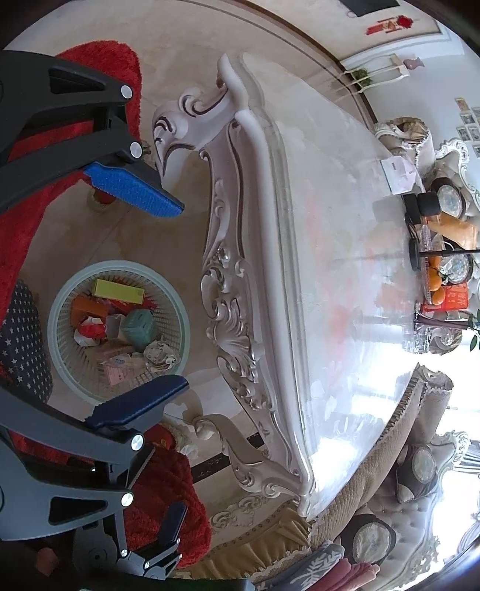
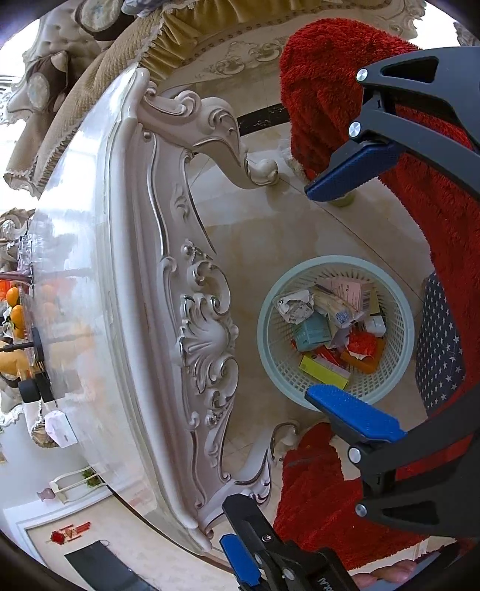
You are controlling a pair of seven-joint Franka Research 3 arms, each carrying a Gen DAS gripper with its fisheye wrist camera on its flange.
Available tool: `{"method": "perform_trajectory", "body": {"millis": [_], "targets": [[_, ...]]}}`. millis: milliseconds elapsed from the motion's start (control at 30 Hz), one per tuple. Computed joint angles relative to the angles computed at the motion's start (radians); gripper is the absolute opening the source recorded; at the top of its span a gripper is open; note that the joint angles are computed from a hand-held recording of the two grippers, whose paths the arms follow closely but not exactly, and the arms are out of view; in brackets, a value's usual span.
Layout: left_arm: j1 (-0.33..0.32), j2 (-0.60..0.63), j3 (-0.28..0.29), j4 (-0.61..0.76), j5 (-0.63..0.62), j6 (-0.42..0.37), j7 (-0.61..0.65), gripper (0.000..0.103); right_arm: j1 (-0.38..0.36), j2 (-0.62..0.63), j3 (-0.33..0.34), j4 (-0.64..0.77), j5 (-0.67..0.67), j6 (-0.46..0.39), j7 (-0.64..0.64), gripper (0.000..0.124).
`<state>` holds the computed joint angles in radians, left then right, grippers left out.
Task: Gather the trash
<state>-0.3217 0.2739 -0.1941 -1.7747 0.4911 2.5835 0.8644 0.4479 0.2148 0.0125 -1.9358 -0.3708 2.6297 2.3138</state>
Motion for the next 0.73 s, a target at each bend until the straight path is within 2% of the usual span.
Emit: {"method": "perform_trajectory", "body": {"millis": [300,433,500,533,733], "targets": [[-0.015,-0.018,0.02,-0.018,0.083,0.016,-0.084,0.085,0.001,0.002,-0.001,0.002,0.0,-0.001,0.0,0.095],[0.0,-0.023,0.005,-0.027,0.06,0.03,-0.056,0.085,0.006,0.004,-0.006,0.006,-0.019,-0.006,0.017,0.095],[0.03,-0.018,-0.025,-0.035,-0.029,0.06,0.025,0.086,0.006,0.004,-0.007,0.006,-0.023,-0.005,0.022,0.095],[0.036,-0.014,-0.033,-0.031,-0.065,0.056,0.053,0.091,0.004,0.003,-0.006,0.005,-0.023,-0.003,0.02,0.095],[0.013,-0.012,-0.013,-0.028,-0.059,0.048,0.038,0.094,0.001,0.002,-0.005,0.002,-0.019,0.001,0.018,0.095]]}}
